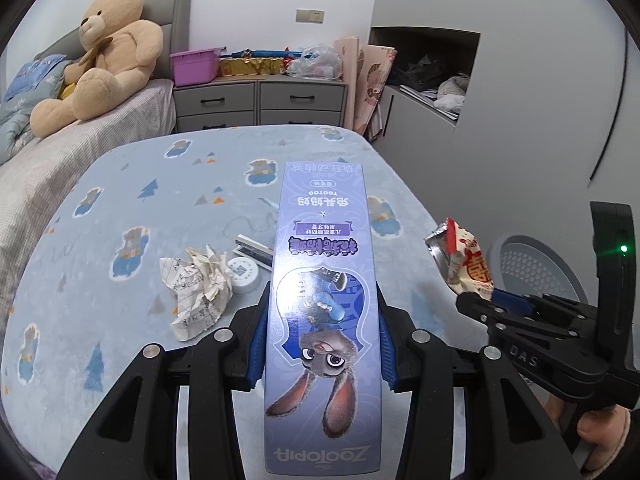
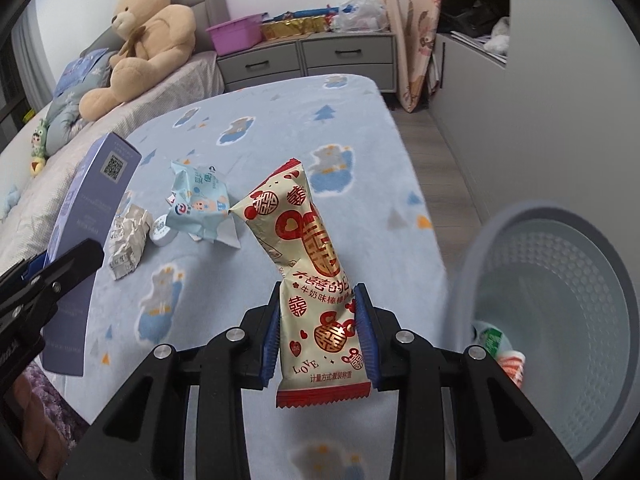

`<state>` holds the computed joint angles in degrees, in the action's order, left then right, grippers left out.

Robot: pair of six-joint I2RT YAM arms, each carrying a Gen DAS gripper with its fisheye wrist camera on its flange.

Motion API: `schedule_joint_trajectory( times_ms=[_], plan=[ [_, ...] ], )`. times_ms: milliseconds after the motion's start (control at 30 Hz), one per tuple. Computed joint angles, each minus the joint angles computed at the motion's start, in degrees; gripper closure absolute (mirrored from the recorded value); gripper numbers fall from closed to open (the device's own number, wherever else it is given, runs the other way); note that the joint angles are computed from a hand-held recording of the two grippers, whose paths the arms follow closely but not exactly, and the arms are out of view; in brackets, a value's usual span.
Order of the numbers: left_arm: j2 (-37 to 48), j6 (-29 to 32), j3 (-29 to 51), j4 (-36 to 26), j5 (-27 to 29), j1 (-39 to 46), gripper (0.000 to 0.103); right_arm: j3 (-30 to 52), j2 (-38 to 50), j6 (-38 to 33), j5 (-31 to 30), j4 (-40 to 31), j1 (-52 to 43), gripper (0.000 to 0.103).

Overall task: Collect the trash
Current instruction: 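Grasp the red-and-white snack wrapper with the right tool while the left tool holds the box, then carry the box and snack wrapper over the wastebasket with both tools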

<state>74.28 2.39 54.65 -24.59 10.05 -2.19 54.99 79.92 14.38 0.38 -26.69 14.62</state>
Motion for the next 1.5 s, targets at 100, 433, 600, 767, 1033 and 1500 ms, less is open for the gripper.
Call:
schedule_joint_trajectory(
  times_ms=[100,433,600,767,1033,1500],
  plan=[
    [-2.19,0.15,-1.26,-0.11,-1.1,-2.11,0.06,-3.02,-5.14,0.02,0.13,-1.73,-1.53,0.07],
    [-6.16,-2.26,-2.18,-1.49,-8.95,-13.25,0.06,-8.56,-17.08,-4.5,-4.65,-6.88,-13.62,0.07],
    [-4.73,-5.03,-0.96,-1.95,-12.2,-19.97,0.06,-9.01,-20.36,-9.33,-8.51,-9.33,-22.74,0.07],
    [-1.34,-7.34,1.81,-2.23,-14.5,-26.15,0.06,-8.58,-21.02,-14.09,-12.26,-10.61,-32.01,0.07],
    [7.45,-10.02,9.05,-1.61,-15.91,-33.88,0.06,-8.44,-18.14,-18.46,-15.86,-10.13,-42.6,0.069],
    [20.48,-12.66,18.42,-1.9,-16.24,-38.9,0.06,-9.24,-13.25,-20.32,-15.58,-4.98,-46.36,0.069]
  ],
)
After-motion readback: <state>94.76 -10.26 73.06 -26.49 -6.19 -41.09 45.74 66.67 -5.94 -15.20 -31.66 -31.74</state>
